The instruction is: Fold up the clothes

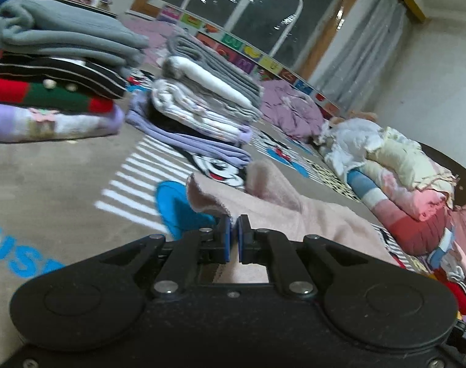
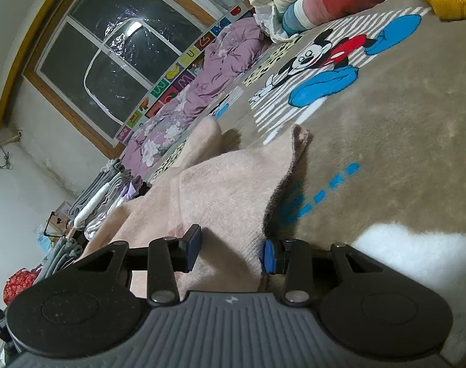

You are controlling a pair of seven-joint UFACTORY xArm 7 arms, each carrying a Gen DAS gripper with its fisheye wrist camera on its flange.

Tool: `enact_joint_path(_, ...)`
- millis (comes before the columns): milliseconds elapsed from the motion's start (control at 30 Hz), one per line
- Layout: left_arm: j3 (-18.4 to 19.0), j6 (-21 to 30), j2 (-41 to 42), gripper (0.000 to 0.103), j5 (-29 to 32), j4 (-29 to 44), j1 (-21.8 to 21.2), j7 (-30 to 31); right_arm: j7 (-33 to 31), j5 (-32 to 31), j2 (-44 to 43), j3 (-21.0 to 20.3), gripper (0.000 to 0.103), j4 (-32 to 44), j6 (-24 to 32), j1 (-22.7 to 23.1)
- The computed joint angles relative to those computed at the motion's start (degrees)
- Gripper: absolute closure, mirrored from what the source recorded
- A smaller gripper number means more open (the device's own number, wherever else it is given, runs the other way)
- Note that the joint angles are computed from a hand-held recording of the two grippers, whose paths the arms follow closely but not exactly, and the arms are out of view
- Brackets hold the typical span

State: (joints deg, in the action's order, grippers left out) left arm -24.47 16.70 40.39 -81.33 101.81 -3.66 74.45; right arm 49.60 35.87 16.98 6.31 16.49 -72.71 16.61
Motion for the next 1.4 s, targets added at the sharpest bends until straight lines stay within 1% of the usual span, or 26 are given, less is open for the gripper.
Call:
enact_joint_path(133, 0.68, -2.45, -1.31, 0.101, -1.86, -1.76, 0.43, 0.77, -0.12, 1.50, 0.05, 0.26, 0.062, 0.51, 0.40, 0.46)
enact_joint_path(167, 1.17, -3.11, -1.53, 0.101, -1.67, -2.12, 0.24, 0.34, 0.01, 1.66, 0.13, 0.26, 0.062, 0.56, 0.37, 0.49)
enact_joint_path(267, 2.70, -4.22, -1.77, 0.101, 1.27, -3.07, -0.41, -3.45, 0.08, 2.38, 0.17, 0.33, 0.061, 0.80, 0.56, 0.72)
enact_joint_path(467, 4.25, -6.67, -1.56, 0.101, 11.39, -4.86, -1.71, -12.93, 0.84, 3.20, 0.27, 0.37, 0.061, 1.17, 0.65, 0.93)
enact_joint_path(567, 6.40, -7.33, -1.23, 0.101, 17.58, -5.29, -3.41, -19.47, 1.61, 2.91, 0.40, 0.29, 0.061, 1.02, 0.28, 0.81)
enact_joint_path(600, 7.55, -7.47, -1.12, 0.101, 19.89, -5.42, -4.28, -22.06, 1.81, 2.76, 0.46, 0.25, 0.061, 0.95, 0.13, 0.76)
enact_joint_path(667, 12.51, -7.07, -0.74, 0.100, 26.32, -5.46, -7.94, -29.96, 2.54, 2.35, 0.61, 0.17, 0.061, 0.72, -0.38, 0.57)
enact_joint_path(700, 13.65, -6.45, -0.38, 0.097, 28.29, -5.20, -8.64, -32.41, 2.99, 2.16, 0.69, 0.15, 0.061, 0.59, -0.70, 0.47)
enact_joint_path(733, 13.02, -6.54, -0.03, 0.096, 28.55, -4.99, -8.08, -33.43, 3.52, 2.08, 0.79, 0.18, 0.061, 0.45, -1.09, 0.42)
enact_joint_path(767, 11.62, -6.77, 0.03, 0.093, 28.08, -5.03, -6.91, -33.89, 4.29, 2.08, 1.00, 0.25, 0.061, 0.32, -1.69, 0.39)
enact_joint_path(833, 8.78, -7.42, 0.17, 0.077, 27.17, -5.17, -4.61, -34.61, 6.39, 1.88, 1.64, 0.31, 0.061, 0.03, -3.26, 0.20)
enact_joint_path(867, 7.35, -8.45, 0.13, 0.063, 26.93, -5.46, -3.63, -34.34, 7.14, 1.82, 1.89, 0.32, 0.061, -0.05, -3.80, 0.13)
enact_joint_path(900, 5.90, -9.48, 0.12, 0.057, 26.71, -5.73, -2.65, -34.08, 7.41, 1.84, 1.99, 0.32, 0.061, -0.06, -4.00, 0.12)
enact_joint_path(933, 4.60, -10.46, 0.12, 0.056, 26.59, -5.99, -1.77, -34.01, 7.70, 1.85, 2.12, 0.32, 0.061, -0.07, -4.21, 0.11)
enact_joint_path(1000, 3.38, -11.96, 0.02, 0.050, 27.12, -6.56, -0.94, -35.34, 8.26, 1.87, 2.37, 0.32, 0.061, -0.09, -4.64, 0.08)
enact_joint_path(1067, 2.25, -13.28, -0.07, 0.047, 28.12, -7.17, -0.22, -36.12, 8.83, 1.89, 2.62, 0.32, 0.060, -0.11, -5.06, 0.05)
enact_joint_path(1133, 2.30, -14.35, -0.31, 0.046, 29.95, -7.82, -0.40, -37.40, 8.67, 2.12, 2.64, 0.34, 0.061, -0.04, -4.99, 0.14)
enact_joint_path(1200, 2.80, -14.66, -0.26, 0.044, 31.99, -8.00, -0.90, -39.12, 7.54, 2.57, 2.20, 0.33, 0.065, 0.04, -4.31, 0.35)
enact_joint_path(1267, 3.19, -15.08, -0.21, 0.042, 33.80, -8.25, -1.33, -40.84, 5.25, 3.72, 1.54, 0.38, 0.082, 0.19, -3.66, 0.90)
enact_joint_path(1367, 3.40, -15.49, -0.08, 0.041, 36.22, -8.46, -1.60, -43.27, 0.26, 6.69, -0.14, 0.69, 0.092, 0.66, -1.69, 2.04)
enact_joint_path(1400, 3.15, -15.57, -0.01, 0.041, 36.87, -8.50, -1.41, -43.93, -1.54, 8.17, -0.82, 0.92, 0.092, 0.84, -0.94, 2.53)
